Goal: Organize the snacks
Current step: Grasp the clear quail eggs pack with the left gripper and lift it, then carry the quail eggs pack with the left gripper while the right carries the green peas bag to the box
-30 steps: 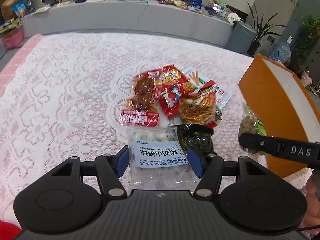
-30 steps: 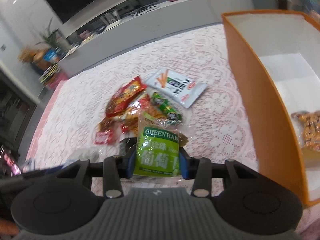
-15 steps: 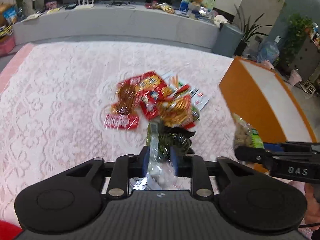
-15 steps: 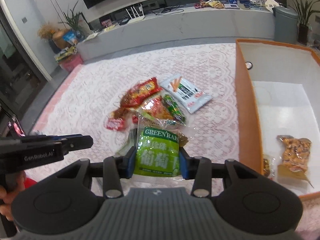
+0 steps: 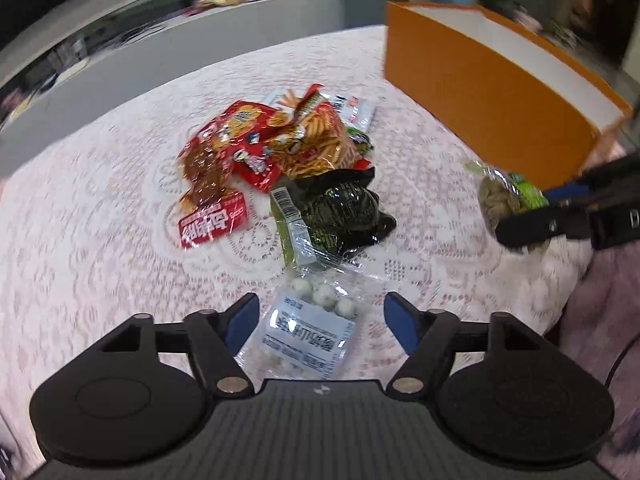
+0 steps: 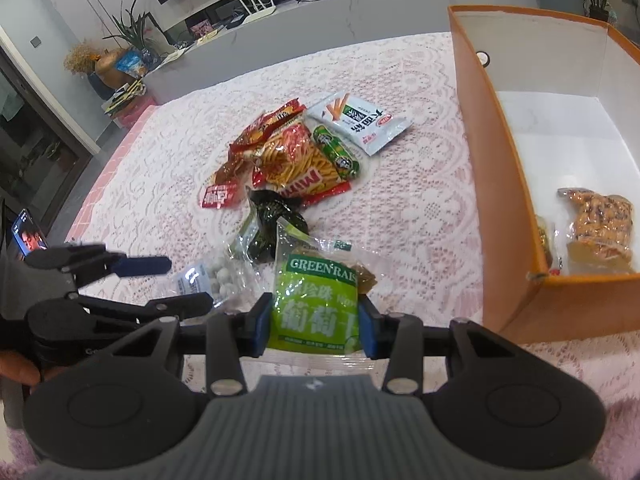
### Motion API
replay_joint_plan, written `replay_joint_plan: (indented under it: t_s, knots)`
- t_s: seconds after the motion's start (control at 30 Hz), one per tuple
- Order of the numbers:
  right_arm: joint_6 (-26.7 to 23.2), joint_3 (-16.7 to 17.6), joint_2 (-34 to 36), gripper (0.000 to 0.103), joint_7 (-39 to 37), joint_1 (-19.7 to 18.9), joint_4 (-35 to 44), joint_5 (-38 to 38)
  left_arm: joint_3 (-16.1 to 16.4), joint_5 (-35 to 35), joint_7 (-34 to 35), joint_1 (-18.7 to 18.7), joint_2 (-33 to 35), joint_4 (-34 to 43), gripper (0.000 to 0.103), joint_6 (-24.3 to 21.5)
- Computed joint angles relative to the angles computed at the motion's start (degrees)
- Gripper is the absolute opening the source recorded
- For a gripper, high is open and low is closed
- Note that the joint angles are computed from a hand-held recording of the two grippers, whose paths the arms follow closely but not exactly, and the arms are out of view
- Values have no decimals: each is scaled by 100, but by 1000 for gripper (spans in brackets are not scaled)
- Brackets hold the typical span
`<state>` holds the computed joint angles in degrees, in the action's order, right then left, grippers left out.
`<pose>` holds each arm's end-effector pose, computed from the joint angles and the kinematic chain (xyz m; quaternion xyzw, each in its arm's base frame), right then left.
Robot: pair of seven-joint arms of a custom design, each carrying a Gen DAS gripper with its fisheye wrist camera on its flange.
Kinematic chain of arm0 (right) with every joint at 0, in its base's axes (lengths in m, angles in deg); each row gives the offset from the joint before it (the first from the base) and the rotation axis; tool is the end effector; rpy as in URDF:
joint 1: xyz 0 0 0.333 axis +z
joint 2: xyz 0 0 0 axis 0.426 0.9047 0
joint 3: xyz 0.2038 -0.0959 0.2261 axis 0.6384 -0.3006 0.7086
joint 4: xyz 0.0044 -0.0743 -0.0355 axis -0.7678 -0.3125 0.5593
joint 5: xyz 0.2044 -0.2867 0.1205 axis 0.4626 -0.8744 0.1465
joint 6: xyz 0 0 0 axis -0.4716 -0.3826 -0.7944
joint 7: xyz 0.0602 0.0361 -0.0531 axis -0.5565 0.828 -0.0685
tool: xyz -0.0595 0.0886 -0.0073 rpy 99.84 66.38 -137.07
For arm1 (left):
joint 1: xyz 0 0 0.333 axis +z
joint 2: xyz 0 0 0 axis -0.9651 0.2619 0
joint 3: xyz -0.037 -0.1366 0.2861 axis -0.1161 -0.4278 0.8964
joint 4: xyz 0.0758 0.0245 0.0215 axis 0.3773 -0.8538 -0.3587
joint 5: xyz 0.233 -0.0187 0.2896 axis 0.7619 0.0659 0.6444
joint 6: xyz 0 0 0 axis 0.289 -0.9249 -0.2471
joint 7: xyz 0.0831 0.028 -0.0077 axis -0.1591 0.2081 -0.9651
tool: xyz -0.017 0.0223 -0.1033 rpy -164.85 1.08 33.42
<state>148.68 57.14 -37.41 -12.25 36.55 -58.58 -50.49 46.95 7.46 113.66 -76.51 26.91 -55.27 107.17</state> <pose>0.5910 0.1668 0.5063 -0.7613 0.5540 -0.0010 0.3369 0.5690 -0.0867 0.5069 -0.5792 0.7673 -0.2028 0.1860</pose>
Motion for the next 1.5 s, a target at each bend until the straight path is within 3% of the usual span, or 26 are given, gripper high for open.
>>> replay_joint_plan:
  t_s: [0.2,0.33,0.53,0.63,0.9,1.3,1.5]
  knots:
    - [-109,8,121,42,241,8,96,-97,4,81,781,36,331,299,86,-341]
    - [-140,39,191,42,313,28,183,-180,-40,-344,1209,107,549,484,86,-486]
    - [-180,63,305,42,423,40,296,-321,-70,-742,1320,178,762,677,85,-569]
    - [-206,73,348,42,466,36,346,-376,-82,-858,1330,196,748,662,78,-564]
    - [-217,120,418,42,508,32,410,-430,-7,-466,411,90,579,465,73,-362]
    - [-92,110,199,42,-13,19,334,-271,-10,-814,-378,72,89,181,71,-9]
    - [-31,60,7,42,-453,-1,348,-223,-42,-816,-713,-21,-41,429,71,-143]
